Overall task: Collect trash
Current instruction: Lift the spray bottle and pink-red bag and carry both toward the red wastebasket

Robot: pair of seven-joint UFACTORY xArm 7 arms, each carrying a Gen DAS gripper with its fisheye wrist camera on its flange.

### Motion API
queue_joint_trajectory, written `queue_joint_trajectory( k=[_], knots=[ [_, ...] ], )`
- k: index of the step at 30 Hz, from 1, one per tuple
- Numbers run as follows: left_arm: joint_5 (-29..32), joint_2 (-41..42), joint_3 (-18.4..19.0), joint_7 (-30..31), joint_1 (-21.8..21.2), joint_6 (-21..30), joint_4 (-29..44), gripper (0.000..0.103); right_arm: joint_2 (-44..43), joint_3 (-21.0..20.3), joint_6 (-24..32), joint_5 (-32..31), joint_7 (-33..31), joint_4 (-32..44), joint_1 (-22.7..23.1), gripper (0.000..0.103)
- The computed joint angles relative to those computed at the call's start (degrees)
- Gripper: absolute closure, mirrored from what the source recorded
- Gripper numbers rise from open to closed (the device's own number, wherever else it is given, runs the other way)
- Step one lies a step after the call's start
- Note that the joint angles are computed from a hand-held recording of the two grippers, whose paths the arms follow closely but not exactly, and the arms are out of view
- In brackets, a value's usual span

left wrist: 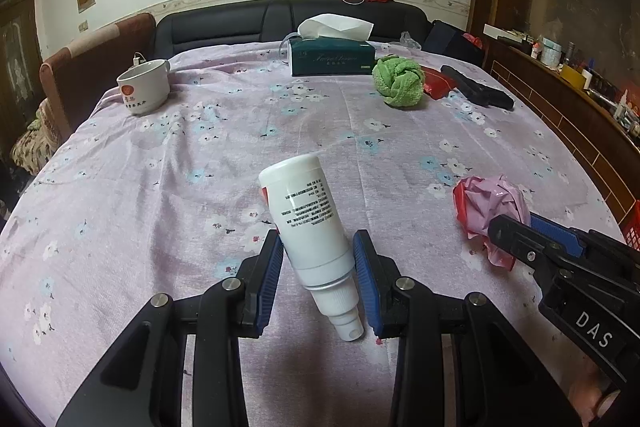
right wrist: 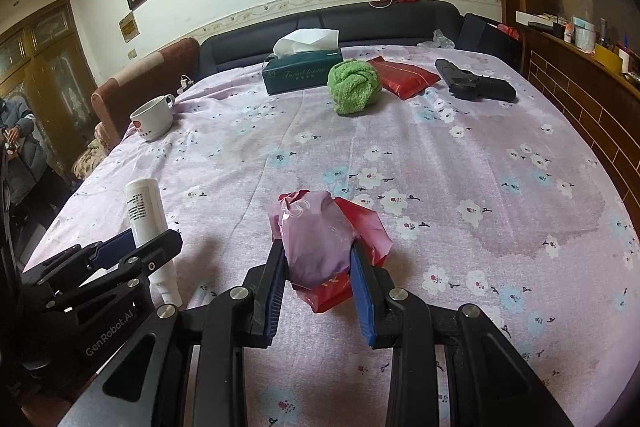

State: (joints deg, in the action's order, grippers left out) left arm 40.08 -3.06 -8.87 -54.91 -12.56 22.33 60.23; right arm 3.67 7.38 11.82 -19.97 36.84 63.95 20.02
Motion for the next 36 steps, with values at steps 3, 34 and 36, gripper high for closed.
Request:
queue_joint_trajectory(
  k=[3, 34, 36],
  knots=[
    [-0.65, 0.03, 0.07, 0.25, -0.04, 0.1, -0.01, 0.069, 0.07, 0.43, -0.02, 2.41, -2.09, 0.03, -0.24, 0.07],
    [-4.34, -4.82, -4.42, 5.12, -3.23, 1.06, -2.97, 0.069, -15.33, 2.03, 2.54, 3.7, 1.35, -12.03, -4.89, 0.07],
    [-4.29, -5.58, -5.19, 4.91, -3.43, 1.42, -3.23, 0.069, -18.38, 2.17, 2.56, 5.86, 0.07, -14.84, -5.45, 0.07]
  ],
)
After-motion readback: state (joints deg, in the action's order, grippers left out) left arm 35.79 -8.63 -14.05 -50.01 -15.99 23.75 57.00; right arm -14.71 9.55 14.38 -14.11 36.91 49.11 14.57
